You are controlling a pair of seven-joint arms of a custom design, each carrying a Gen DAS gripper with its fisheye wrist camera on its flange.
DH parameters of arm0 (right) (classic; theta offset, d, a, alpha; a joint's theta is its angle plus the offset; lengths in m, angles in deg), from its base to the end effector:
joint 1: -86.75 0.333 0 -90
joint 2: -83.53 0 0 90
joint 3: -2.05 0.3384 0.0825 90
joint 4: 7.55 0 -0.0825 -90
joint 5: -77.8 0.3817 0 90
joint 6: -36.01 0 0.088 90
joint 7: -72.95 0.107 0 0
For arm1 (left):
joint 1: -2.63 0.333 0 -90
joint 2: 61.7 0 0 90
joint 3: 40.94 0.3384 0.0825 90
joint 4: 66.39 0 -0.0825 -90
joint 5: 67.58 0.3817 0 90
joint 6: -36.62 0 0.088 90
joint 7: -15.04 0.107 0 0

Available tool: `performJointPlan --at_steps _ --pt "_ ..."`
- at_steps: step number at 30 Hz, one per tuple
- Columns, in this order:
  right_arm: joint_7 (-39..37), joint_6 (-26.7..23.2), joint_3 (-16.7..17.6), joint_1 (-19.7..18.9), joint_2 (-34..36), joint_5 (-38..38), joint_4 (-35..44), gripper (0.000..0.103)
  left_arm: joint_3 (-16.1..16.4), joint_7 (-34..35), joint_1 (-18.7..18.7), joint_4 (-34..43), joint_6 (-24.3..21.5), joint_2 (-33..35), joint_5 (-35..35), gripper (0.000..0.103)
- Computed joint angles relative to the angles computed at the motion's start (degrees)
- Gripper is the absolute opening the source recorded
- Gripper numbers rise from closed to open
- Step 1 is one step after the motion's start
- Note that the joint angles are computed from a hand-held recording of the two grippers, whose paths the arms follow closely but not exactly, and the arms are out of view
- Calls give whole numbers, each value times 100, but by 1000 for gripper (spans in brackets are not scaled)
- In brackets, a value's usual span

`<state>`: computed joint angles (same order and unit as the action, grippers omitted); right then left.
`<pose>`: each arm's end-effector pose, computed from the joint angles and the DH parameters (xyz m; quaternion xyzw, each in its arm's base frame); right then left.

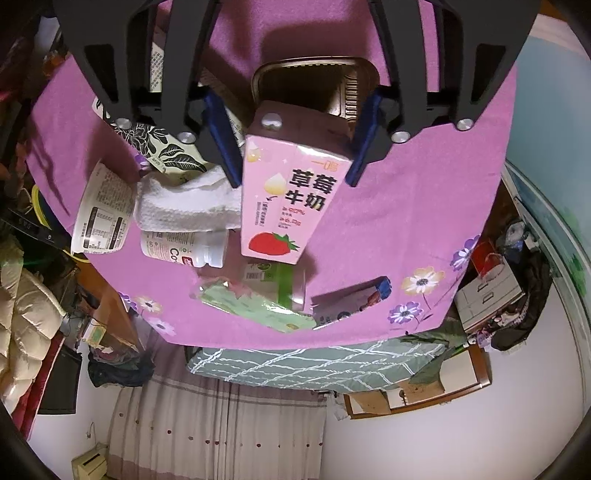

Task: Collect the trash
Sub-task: 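Grasp the pink strawberry milk carton with the left gripper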

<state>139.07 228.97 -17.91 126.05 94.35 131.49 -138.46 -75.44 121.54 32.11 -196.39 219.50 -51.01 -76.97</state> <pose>0.5453 0.1044 0.3869 -0.5714 0.7102 -0.2446 0.3304 0.5835 -0.0237 0.4030 -0.6013 0.7046 -0.2910 0.2392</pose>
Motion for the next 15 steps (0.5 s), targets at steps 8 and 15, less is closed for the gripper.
performJointPlan --at_steps 8,15 --pt "125 -74 -372 352 10 -87 -17 48 -1401 86 1368 -151 306 58 153 54" --pt "308 -80 -320 282 -1 -273 -40 48 -2732 -238 2724 -205 476 -37 623 53"
